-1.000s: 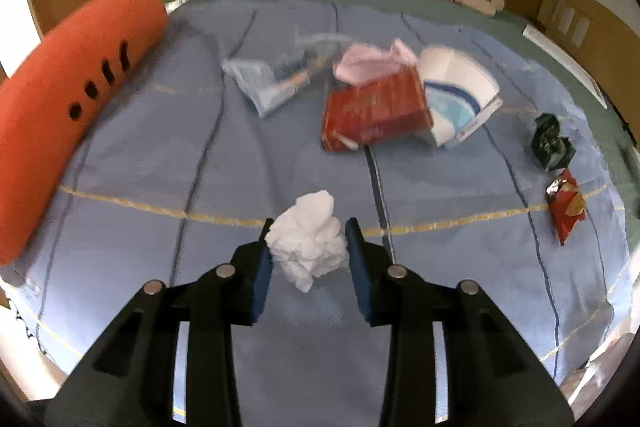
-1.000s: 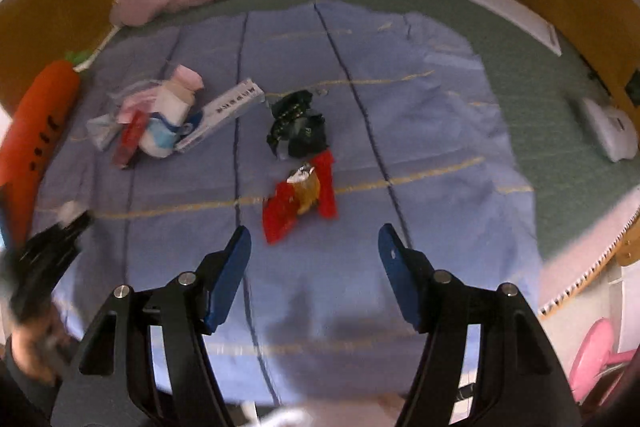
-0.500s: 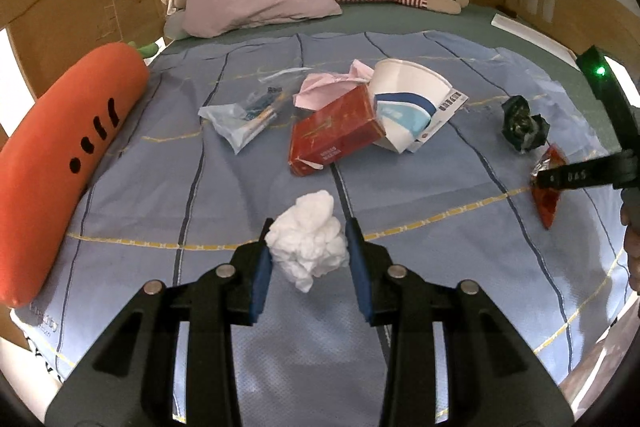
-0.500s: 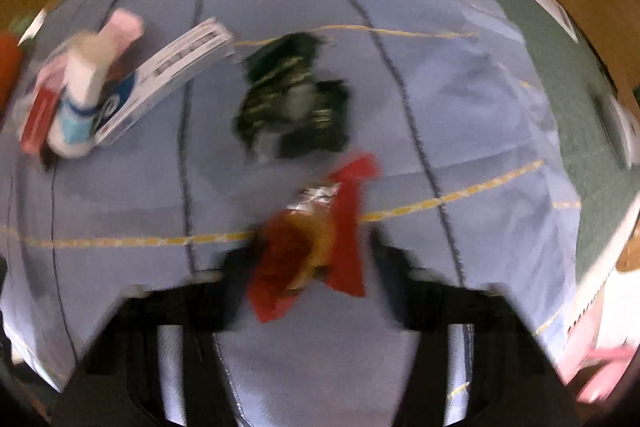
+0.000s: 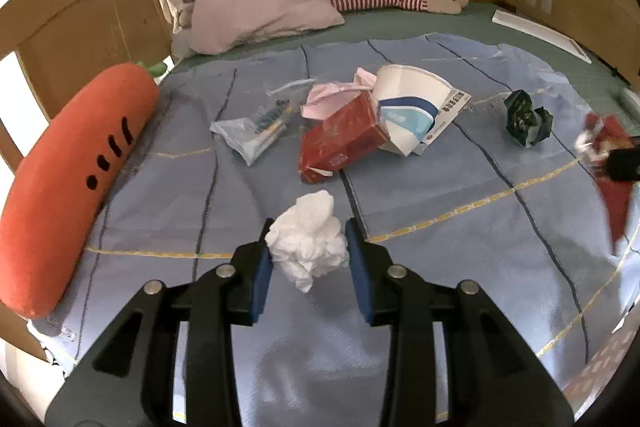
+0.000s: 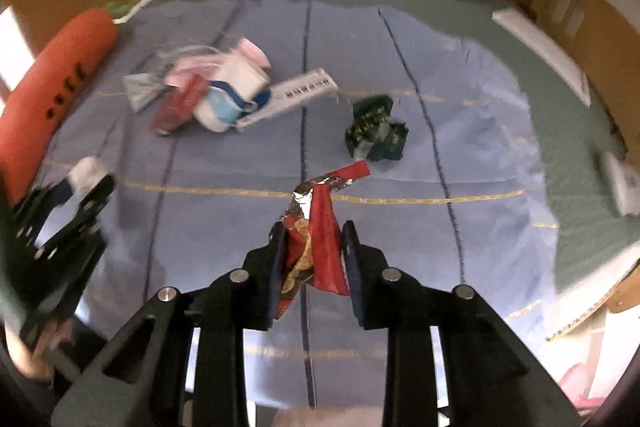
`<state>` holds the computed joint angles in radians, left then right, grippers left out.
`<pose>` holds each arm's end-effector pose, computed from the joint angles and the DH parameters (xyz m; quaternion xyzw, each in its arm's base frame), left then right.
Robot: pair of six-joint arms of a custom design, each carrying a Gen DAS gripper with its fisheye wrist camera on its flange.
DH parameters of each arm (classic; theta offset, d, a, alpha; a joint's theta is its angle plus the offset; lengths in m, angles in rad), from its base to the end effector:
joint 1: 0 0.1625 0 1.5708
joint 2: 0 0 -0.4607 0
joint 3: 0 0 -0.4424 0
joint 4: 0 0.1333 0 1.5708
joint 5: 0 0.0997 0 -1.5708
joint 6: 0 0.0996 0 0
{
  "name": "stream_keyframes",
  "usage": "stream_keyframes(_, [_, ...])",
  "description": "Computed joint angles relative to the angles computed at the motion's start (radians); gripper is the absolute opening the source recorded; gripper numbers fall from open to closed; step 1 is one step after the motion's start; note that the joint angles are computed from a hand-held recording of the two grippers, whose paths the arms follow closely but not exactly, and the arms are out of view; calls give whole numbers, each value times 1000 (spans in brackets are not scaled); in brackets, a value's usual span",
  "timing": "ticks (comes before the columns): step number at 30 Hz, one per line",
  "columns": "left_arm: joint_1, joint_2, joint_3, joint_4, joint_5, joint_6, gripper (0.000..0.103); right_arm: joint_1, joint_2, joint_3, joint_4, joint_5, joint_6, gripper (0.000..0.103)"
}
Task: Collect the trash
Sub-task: 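Carry the red wrapper and white tissue over the white bin with both grippers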
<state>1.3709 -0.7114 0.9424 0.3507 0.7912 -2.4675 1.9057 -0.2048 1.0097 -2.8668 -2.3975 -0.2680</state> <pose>0.0436 -0.8088 0.2398 0.1812 0.8140 -0.3482 0.4282 0.3451 -0.8090 -0.0751 0.1705 -0.8772 0.2355 0.3820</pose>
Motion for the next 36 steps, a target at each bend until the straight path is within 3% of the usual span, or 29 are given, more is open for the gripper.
stream_keyframes(3, [-15,-64,92,-63,2,5,36,37,-38,113,-157,-30,-89,29])
stream_keyframes(7, [-50,-139,206,-44,16,-68,36,67,-66,211,-303,-66,-173,29])
stream_keyframes(16, [-123,-227,331,7,49,-124,36,95,-129,349,-430,-56,-174,29])
stream_keyframes(24, [-162,-268,395,6,42,-121,36,88,-177,428,-439,-15,-103,29])
stream_keyframes(36, [-235,-335,530,12,110,-90,36,95,-316,685,-716,-19,-49,29])
